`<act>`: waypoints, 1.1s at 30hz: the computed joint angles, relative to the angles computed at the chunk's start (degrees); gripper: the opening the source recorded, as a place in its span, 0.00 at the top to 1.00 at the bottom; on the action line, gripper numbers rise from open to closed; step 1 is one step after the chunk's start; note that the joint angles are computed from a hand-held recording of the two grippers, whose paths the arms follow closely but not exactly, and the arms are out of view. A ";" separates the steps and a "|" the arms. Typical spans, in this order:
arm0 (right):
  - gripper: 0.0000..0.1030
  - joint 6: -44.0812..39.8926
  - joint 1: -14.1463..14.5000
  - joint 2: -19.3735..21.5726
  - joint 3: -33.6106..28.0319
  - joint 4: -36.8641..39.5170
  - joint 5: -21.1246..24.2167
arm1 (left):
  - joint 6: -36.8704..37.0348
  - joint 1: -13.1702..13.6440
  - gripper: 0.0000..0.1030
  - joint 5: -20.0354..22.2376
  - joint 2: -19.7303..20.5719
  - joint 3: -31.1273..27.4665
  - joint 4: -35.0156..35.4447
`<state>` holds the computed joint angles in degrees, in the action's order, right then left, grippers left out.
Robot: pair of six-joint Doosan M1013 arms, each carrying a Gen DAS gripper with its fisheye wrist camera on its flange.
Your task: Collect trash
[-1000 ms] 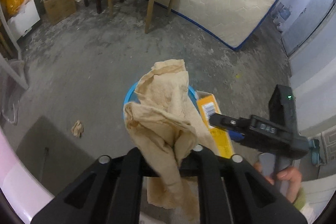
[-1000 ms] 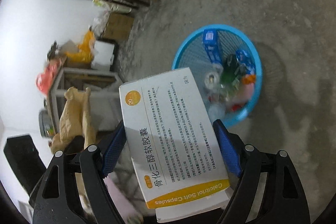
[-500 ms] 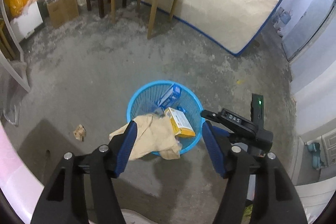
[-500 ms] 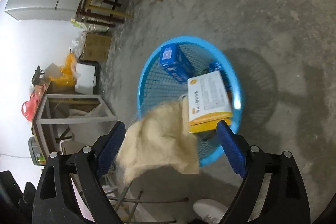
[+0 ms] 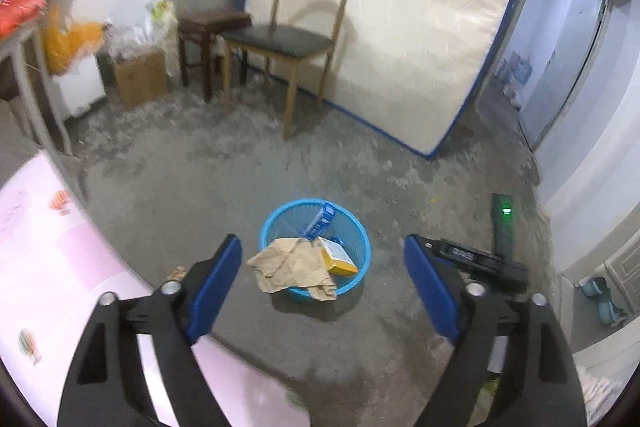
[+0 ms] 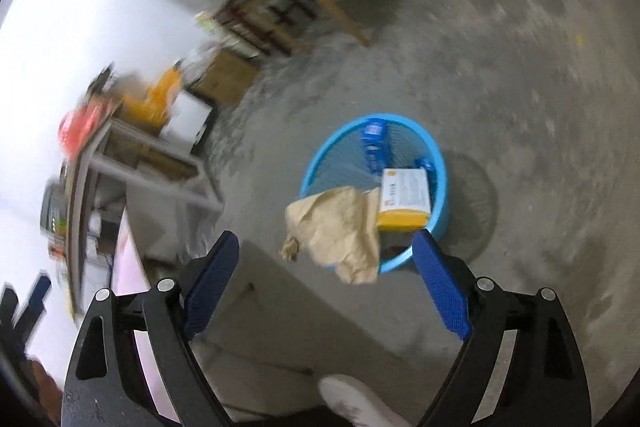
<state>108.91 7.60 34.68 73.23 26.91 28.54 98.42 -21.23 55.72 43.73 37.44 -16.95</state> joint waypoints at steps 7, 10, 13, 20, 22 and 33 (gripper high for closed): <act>0.08 1.29 7.31 -7.36 4.14 -19.38 -1.68 | -13.84 -0.42 0.05 -15.57 -15.48 24.76 10.78; 0.08 4.86 10.59 -8.90 5.06 -28.97 -1.06 | -24.58 -1.19 0.05 -16.40 -19.07 30.55 19.04; 0.08 9.23 13.18 -9.44 5.41 -35.96 0.70 | -38.58 -2.47 0.05 -16.34 -21.82 35.11 29.82; 0.08 19.45 18.98 -10.77 7.70 -57.79 2.44 | -61.00 -5.94 0.05 -9.11 -25.02 41.74 51.48; 0.08 22.85 19.96 -10.94 8.11 -61.11 3.95 | -64.91 -6.64 0.05 -6.20 -25.43 42.81 54.24; 0.08 24.43 22.21 -11.31 9.65 -67.13 5.44 | -71.60 -8.45 0.05 4.00 -26.89 46.05 57.91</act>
<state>133.34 29.82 23.36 82.87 -40.22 33.99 26.82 -29.68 59.73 16.84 83.49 40.96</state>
